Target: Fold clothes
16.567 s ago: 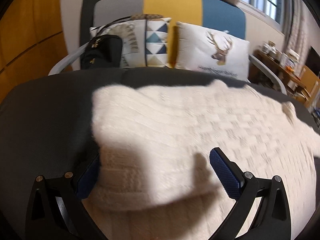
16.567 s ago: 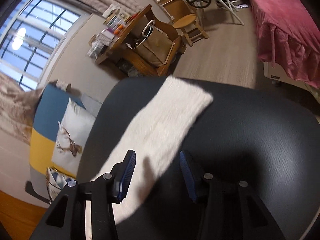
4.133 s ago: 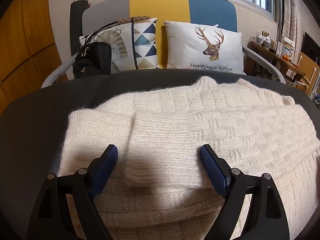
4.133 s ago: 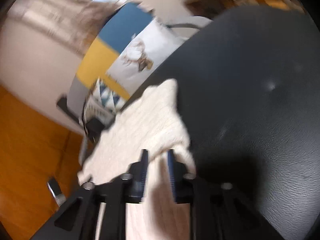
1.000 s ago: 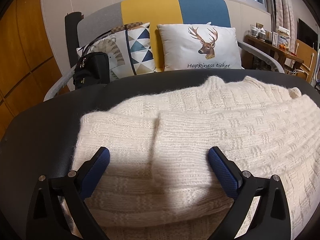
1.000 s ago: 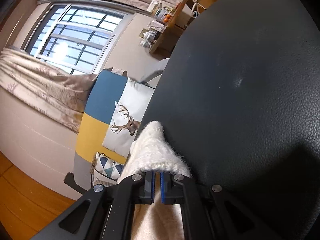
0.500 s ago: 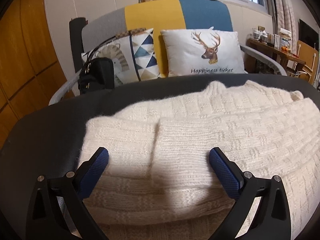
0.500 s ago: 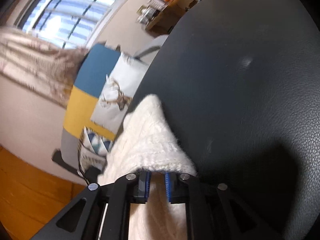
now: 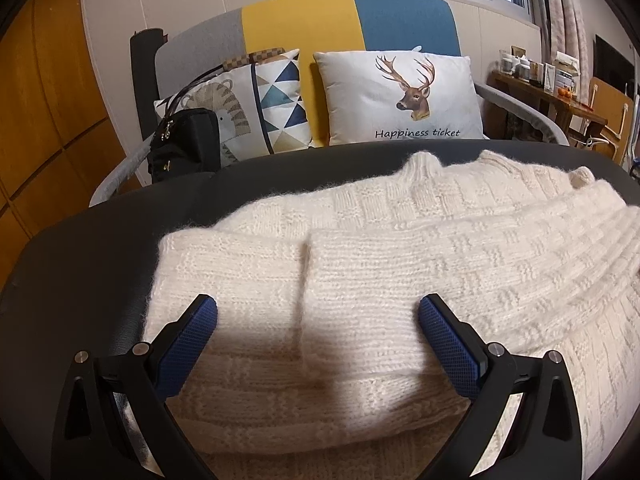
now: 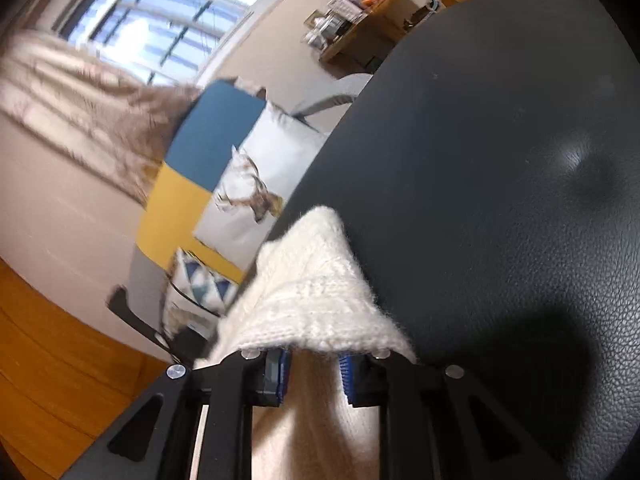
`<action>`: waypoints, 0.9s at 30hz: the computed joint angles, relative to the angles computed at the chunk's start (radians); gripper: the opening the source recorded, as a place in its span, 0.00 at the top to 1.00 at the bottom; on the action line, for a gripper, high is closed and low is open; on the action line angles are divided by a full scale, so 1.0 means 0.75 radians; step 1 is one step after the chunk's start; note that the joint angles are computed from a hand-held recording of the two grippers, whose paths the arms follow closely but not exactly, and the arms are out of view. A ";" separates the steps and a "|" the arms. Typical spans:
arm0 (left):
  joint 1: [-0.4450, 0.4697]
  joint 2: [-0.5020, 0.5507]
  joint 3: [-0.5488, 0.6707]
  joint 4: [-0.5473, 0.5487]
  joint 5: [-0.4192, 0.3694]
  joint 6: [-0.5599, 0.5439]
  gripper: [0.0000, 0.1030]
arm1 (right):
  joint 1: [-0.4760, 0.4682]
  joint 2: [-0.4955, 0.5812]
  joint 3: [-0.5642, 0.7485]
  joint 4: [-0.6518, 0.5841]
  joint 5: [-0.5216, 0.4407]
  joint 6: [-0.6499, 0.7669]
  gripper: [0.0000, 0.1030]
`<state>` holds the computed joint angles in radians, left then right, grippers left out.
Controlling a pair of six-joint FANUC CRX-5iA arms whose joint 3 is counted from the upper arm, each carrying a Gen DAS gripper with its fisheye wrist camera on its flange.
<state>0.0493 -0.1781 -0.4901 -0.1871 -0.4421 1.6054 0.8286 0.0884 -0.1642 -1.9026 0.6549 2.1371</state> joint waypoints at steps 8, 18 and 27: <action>-0.001 0.006 0.005 0.003 -0.010 -0.003 0.01 | 0.079 0.015 -0.007 0.163 0.105 -0.225 0.84; 0.017 0.014 0.001 0.050 -0.018 -0.038 0.00 | -0.138 -0.003 0.033 -0.370 -0.065 0.401 0.92; 0.036 0.013 -0.010 0.102 -0.011 -0.086 0.00 | -0.244 -0.155 -0.126 -0.847 -0.208 0.904 0.83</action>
<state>0.0765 -0.1682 -0.4976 -0.1108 -0.4501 1.5407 0.6457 -0.0276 -0.2591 -2.5381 0.4989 2.8151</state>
